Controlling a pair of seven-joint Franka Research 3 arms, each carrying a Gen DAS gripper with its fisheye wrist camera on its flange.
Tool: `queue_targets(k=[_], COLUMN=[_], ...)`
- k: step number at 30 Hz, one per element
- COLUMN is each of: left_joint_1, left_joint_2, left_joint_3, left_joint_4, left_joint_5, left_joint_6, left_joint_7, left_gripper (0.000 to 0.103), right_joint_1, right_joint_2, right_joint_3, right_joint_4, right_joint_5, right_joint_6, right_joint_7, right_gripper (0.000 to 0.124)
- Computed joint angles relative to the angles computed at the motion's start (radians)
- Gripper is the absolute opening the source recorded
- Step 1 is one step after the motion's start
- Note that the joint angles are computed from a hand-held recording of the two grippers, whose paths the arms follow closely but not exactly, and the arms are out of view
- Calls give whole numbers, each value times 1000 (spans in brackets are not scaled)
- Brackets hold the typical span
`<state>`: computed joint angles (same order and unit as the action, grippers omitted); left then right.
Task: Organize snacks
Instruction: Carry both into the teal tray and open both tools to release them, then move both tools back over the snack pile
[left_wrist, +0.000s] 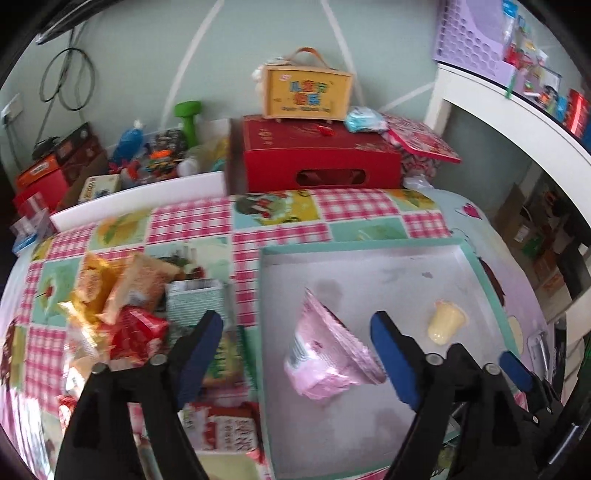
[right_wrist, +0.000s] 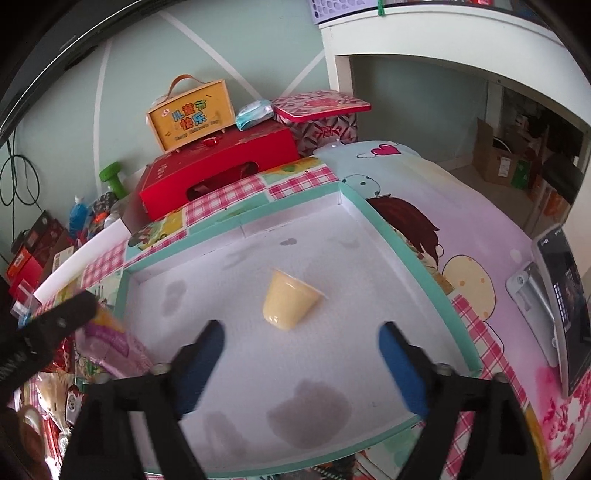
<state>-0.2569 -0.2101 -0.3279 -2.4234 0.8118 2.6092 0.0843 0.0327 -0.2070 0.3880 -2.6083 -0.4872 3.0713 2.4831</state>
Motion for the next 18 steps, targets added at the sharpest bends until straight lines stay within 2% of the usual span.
queue_targets(k=[3, 8, 13, 18], left_joint_1=[-2, 3, 3, -2], left_joint_2=[-27, -69, -151, -210], left_joint_3=[2, -11, -7, -18], left_joint_4=[-16, -44, -106, -140], left_joint_5=[-32, -66, -83, -119], left_joint_6=[-46, -163, -182, -236], left_joint_7=[-2, -61, -104, -95], left_gripper=[93, 96, 99, 99], right_joint_1=[45, 96, 80, 138], right_joint_2=[7, 9, -8, -15], right_joint_3=[-32, -72, -47, -85], right_joint_4=[6, 2, 4, -3], right_joint_5=[32, 82, 55, 134], right_joint_6=[-26, -30, -46, -47], right_joint_7=[-46, -103, -93, -146], right_gripper=[102, 103, 103, 103])
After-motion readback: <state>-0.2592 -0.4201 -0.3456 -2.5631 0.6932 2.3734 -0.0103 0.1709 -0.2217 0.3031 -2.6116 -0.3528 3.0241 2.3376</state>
